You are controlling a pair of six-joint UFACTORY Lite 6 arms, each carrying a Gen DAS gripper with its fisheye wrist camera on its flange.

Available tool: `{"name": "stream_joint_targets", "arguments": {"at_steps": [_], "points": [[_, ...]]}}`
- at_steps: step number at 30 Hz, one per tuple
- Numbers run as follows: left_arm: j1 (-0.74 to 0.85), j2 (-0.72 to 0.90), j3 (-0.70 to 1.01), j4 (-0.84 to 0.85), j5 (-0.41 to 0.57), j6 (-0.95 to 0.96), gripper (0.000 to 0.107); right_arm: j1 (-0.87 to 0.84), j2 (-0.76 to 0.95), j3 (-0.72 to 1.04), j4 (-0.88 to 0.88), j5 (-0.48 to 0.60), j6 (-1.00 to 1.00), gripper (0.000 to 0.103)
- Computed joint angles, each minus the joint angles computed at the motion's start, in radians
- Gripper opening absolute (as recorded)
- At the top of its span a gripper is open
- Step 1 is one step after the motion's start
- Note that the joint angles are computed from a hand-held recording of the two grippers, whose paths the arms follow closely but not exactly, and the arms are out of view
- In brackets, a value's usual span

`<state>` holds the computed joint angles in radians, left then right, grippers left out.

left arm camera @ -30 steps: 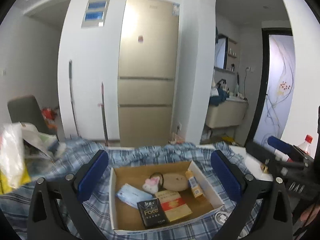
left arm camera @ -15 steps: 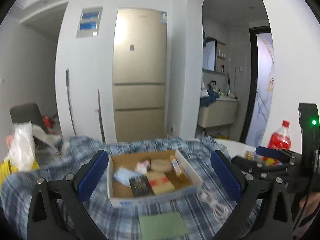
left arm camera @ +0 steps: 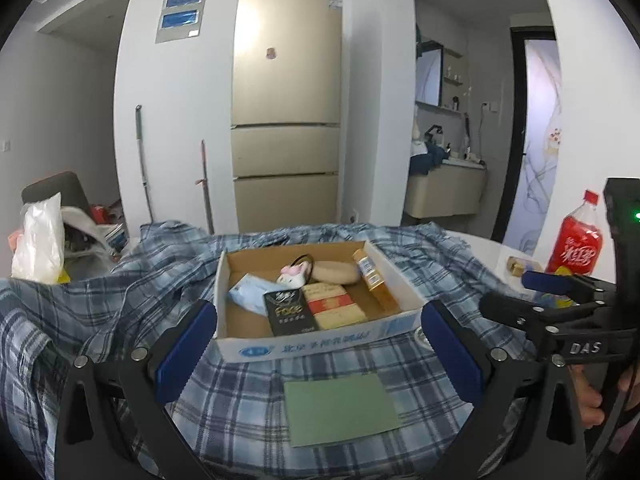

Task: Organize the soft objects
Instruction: 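Lower the open right tool onto the green square card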

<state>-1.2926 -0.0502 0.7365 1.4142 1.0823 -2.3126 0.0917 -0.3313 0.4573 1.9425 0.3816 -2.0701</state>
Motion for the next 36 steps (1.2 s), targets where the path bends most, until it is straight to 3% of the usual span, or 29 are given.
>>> {"name": "stream_joint_targets", "arguments": {"at_steps": [5,10,12,14,17,18,19,21,24,28,32,36], "points": [[0.043,-0.043,-0.024,-0.056,-0.053,0.006,0.103,0.026,0.041,0.011,-0.041,-0.017,0.025,0.101],[-0.003,-0.141,-0.078,-0.19,-0.035,0.147,0.103,0.091,0.086,0.071,-0.286,-0.061,0.265,0.1],[-0.051,-0.177,-0.127,-0.231,0.016,0.15,0.103,0.131,0.118,0.115,-0.446,-0.065,0.419,0.096],[-0.062,-0.217,-0.175,-0.253,-0.005,0.143,0.103,0.179,0.153,0.163,-0.577,-0.076,0.569,0.084],[-0.02,-0.268,-0.251,-0.265,-0.121,0.137,0.083,0.265,0.237,0.245,-0.745,-0.125,0.779,0.066],[0.008,-0.271,-0.257,-0.271,-0.167,0.153,0.068,0.295,0.279,0.279,-0.821,-0.143,0.867,0.062],[0.037,-0.273,-0.262,-0.276,-0.215,0.171,0.05,0.317,0.318,0.311,-0.894,-0.147,0.951,0.051],[0.102,-0.269,-0.272,-0.276,-0.325,0.208,0.035,0.352,0.42,0.391,-1.044,-0.131,1.12,0.035],[0.184,-0.241,-0.264,-0.328,-0.473,0.317,0.019,0.387,0.528,0.469,-1.174,-0.131,1.269,0.031],[0.273,-0.194,-0.257,-0.438,-0.68,0.51,0.016,0.417,0.626,0.554,-1.316,-0.146,1.413,0.031],[0.317,-0.119,-0.217,-0.504,-0.729,0.604,0.015,0.41,0.713,0.631,-1.334,-0.121,1.447,0.029],[0.341,-0.046,-0.148,-0.574,-0.731,0.714,0.015,0.376,0.758,0.67,-1.237,-0.046,1.356,0.026]]}}
